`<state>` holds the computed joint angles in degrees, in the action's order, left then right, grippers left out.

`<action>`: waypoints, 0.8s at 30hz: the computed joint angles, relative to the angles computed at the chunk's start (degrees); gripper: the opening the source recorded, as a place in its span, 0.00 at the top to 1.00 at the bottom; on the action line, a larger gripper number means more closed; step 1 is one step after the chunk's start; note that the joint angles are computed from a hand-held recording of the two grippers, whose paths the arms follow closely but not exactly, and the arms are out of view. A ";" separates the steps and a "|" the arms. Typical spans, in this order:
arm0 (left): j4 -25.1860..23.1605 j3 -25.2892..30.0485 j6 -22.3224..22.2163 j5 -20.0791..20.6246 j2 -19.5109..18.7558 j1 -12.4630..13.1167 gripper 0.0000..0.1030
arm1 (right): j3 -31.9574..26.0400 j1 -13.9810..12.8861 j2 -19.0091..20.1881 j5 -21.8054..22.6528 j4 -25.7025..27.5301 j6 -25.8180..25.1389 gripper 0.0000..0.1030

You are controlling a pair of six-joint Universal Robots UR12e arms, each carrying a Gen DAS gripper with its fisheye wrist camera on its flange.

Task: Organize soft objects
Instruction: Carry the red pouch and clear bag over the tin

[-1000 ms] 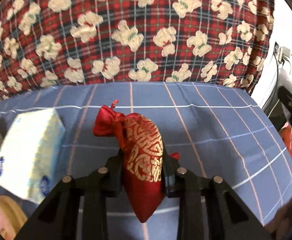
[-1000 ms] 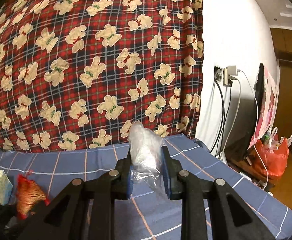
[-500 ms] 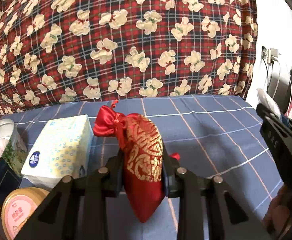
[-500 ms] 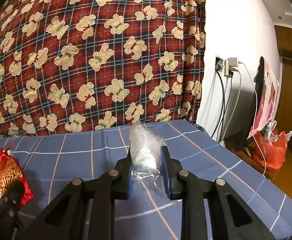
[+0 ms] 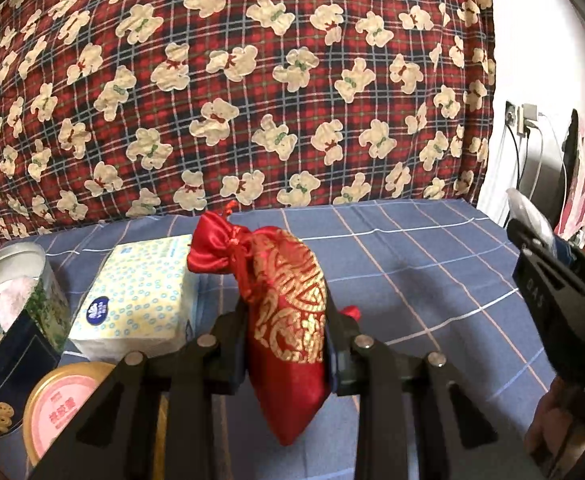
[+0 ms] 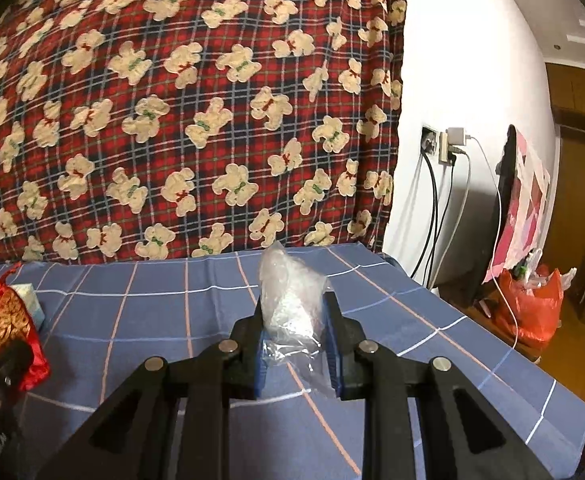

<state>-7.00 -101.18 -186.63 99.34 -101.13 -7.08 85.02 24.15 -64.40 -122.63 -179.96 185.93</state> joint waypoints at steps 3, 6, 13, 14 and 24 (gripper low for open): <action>0.66 -0.89 -0.08 -1.08 0.72 0.33 0.72 | 1.11 0.52 -0.52 -0.11 -2.07 -0.56 0.75; 1.57 -1.84 0.18 -2.30 1.50 0.61 0.72 | 1.74 1.01 -0.78 -0.52 -3.37 -1.35 0.75; 3.73 -3.99 1.42 -3.86 3.22 1.36 0.72 | 3.29 1.72 -1.70 0.02 -4.70 -0.82 0.75; 3.82 -4.18 1.47 -4.09 3.40 1.45 0.72 | 3.52 1.80 -1.85 0.14 -4.69 -0.50 0.75; 4.79 -5.99 1.98 -5.67 5.10 2.21 0.72 | 5.18 2.63 -3.00 0.38 -4.96 2.98 0.75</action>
